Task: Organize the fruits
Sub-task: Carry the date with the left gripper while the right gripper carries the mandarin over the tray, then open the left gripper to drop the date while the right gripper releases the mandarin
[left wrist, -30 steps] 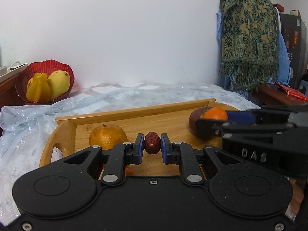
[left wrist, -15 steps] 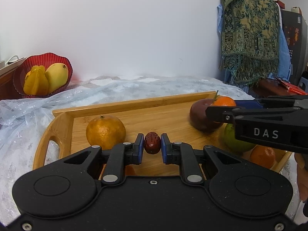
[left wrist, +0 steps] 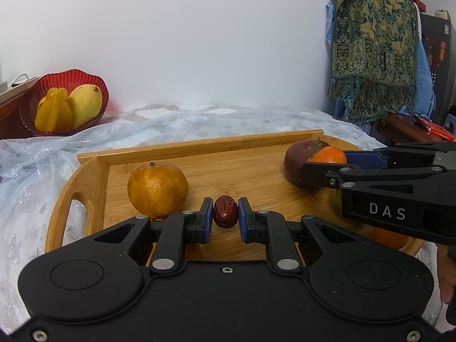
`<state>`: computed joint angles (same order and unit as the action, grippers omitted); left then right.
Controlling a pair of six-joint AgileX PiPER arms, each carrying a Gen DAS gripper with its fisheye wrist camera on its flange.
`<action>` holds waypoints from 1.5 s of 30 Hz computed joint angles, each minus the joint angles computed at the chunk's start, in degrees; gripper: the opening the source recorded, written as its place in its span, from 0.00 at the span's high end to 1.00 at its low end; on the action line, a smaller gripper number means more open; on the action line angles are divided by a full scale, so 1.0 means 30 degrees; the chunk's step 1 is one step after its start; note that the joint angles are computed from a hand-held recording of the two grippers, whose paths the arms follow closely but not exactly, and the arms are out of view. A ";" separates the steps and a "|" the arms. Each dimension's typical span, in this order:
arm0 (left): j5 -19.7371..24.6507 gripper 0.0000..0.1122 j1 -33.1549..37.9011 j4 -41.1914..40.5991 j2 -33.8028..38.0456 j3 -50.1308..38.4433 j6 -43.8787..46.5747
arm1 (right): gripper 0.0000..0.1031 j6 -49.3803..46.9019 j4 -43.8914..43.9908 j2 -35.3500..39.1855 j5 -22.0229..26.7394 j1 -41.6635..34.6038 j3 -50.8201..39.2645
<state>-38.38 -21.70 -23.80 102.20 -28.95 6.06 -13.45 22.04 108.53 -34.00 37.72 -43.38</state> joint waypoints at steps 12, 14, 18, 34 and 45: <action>0.0266 0.85 0.0245 0.0253 -0.0010 -0.0007 -0.0020 | 0.57 -0.1204 0.0511 0.0245 0.0833 0.0175 -0.0580; 0.0383 0.85 0.0286 0.0330 -0.0084 -0.0002 -0.0078 | 0.57 -0.1378 0.0561 0.0259 0.1003 0.0194 -0.0680; 0.0444 0.85 0.0292 0.0274 -0.0115 -0.0019 0.0000 | 0.57 -0.1838 0.0745 0.0275 0.1246 0.0243 -0.0806; 0.0561 0.84 0.0312 0.0403 -0.0168 0.0020 0.0005 | 0.56 -0.2390 0.0973 0.0312 0.1624 0.0287 -0.1014; 0.0587 0.84 0.0307 0.0415 -0.0178 0.0025 -0.0004 | 0.56 -0.2275 0.0809 0.0314 0.1545 0.0249 -0.0958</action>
<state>-36.62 -20.77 -22.56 101.66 -28.87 6.05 -20.27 24.47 109.47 -29.37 38.46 -46.26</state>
